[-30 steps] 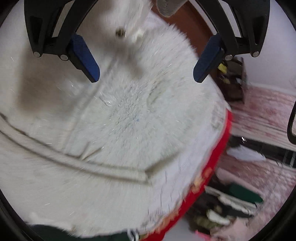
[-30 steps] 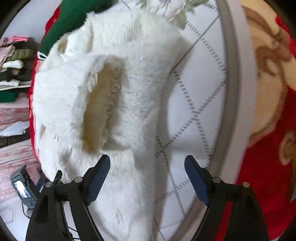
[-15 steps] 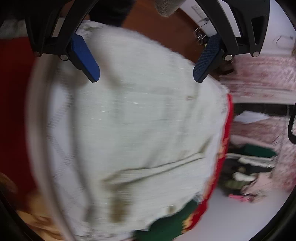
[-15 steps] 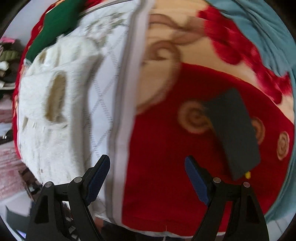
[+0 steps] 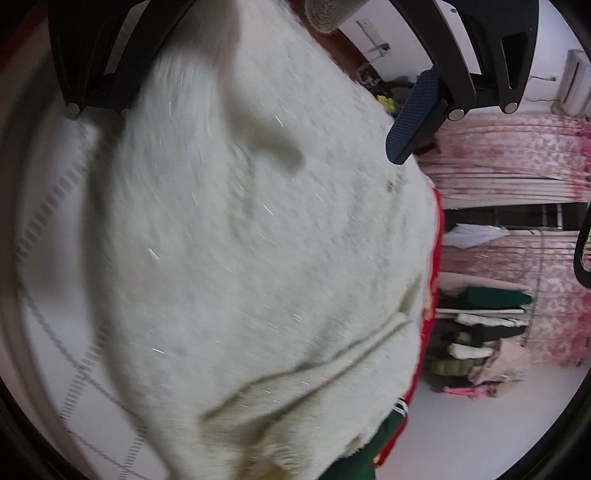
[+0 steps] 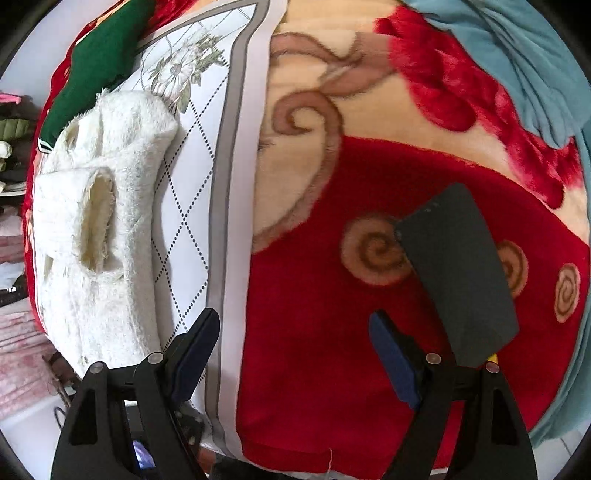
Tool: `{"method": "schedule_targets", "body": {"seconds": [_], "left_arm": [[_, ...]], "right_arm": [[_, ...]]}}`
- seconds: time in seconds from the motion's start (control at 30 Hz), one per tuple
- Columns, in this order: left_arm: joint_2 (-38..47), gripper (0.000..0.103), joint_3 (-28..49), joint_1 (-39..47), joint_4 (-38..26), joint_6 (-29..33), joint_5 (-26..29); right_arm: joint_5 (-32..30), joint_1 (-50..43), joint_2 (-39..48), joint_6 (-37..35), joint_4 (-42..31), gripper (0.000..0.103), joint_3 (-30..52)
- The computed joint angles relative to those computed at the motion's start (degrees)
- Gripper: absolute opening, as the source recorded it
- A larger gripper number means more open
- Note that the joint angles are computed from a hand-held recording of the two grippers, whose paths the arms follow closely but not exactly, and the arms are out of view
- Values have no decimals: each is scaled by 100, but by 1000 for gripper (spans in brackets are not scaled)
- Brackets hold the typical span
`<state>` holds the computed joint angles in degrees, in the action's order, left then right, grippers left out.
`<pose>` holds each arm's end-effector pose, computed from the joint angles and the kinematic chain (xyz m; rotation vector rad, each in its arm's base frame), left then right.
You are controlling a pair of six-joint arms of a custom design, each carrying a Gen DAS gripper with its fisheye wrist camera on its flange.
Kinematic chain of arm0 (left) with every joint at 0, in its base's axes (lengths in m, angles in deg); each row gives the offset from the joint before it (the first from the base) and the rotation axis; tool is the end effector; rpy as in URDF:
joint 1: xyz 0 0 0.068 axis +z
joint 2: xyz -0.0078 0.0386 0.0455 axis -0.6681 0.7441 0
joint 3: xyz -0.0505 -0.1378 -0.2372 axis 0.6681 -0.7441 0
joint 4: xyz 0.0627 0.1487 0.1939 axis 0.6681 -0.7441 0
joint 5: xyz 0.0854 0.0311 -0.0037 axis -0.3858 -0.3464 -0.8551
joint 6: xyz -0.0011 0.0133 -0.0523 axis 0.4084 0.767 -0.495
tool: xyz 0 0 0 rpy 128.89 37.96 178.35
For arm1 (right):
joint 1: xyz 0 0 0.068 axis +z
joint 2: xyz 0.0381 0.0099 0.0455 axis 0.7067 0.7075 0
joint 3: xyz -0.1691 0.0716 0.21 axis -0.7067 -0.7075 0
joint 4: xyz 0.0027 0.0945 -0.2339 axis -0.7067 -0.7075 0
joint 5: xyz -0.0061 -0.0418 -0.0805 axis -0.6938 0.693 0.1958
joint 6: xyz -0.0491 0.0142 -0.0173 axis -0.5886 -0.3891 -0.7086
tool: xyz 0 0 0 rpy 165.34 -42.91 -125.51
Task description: Fold large clothes
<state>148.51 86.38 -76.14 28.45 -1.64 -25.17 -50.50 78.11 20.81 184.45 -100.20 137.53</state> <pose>0.2524 -0.1425 0.2542 1.2217 2.2320 0.9799 0.1514 0.1038 0.3086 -1.5773 -2.6315 -0.2050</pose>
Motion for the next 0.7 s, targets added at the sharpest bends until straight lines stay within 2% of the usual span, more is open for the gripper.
{"method": "schedule_targets", "body": {"seconds": [0.2,0.3,0.33,0.37,0.4,0.43,0.47,0.5,0.57,0.6,0.7], "left_arm": [[587,103,401,279,800,494,-233],[647,103,623,399,779,516,-142],[623,96,732,421,640,450,-35],[607,83,844,457,500,399,110],[590,73,941,477,324,332,266],[585,54,1052,485,131,285,418],[545,36,1103,463,6,295,541],[508,29,1105,423,-57,322,623],[411,23,1038,333,-43,447,669],[413,22,1067,316,-105,432,700],[515,22,1265,340,-355,391,781]], "right_arm": [[-55,-194,142,-231,982,84,-589],[-89,-408,103,-377,1602,84,-963],[-95,-500,87,-455,1866,84,-1090],[-77,-613,66,-554,2248,84,-1247],[-80,-739,50,-704,2739,84,-1434],[-90,-802,38,-787,3047,84,-1550],[-112,-906,-49,-930,3790,84,-1869],[-171,-982,-43,-1031,4286,86,-2071],[-432,-1170,123,-1154,5330,95,-2454],[-528,-1224,209,-1143,5945,96,-2668],[-742,-1320,549,-1053,7187,96,-2980]]}}
